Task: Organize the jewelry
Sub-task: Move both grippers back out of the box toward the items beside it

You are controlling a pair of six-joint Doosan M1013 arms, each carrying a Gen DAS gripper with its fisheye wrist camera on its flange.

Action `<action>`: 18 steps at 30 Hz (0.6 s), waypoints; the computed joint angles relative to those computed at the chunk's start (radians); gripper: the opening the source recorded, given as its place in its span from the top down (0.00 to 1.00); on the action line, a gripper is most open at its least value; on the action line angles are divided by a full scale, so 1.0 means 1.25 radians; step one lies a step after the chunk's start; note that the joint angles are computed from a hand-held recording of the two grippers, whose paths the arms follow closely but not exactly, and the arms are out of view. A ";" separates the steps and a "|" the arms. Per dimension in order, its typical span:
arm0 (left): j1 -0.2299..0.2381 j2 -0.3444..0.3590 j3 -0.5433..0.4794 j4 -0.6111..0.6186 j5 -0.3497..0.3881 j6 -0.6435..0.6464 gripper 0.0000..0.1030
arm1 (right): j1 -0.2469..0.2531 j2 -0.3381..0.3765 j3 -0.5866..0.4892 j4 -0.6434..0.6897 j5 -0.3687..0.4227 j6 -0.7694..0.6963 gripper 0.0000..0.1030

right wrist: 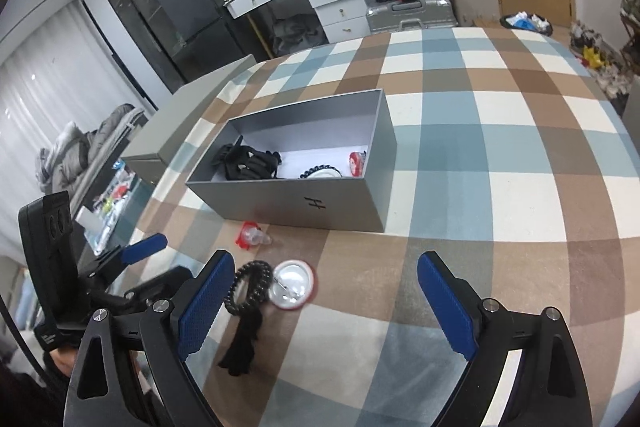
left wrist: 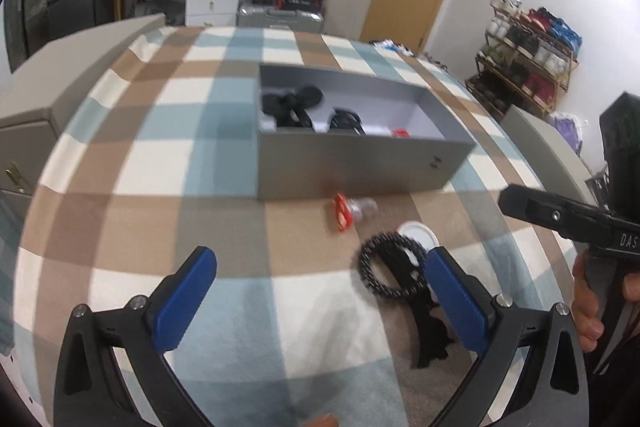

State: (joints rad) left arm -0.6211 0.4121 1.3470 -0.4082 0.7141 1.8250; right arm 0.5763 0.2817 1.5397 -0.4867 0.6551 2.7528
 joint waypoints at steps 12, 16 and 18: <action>-0.011 0.020 -0.021 -0.037 0.088 0.027 0.02 | 0.006 -0.012 0.028 -0.011 0.001 0.048 0.09; -0.014 0.020 -0.024 -0.041 0.098 0.050 0.03 | 0.005 -0.012 0.030 -0.006 0.000 0.049 0.09; -0.018 0.021 -0.025 -0.029 0.102 0.056 0.04 | 0.006 -0.012 0.031 -0.007 -0.001 0.051 0.09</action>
State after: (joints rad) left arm -0.6434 0.4381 1.3152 -0.4443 0.8412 1.8944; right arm 0.5832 0.2673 1.5783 -0.4949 0.6535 2.8160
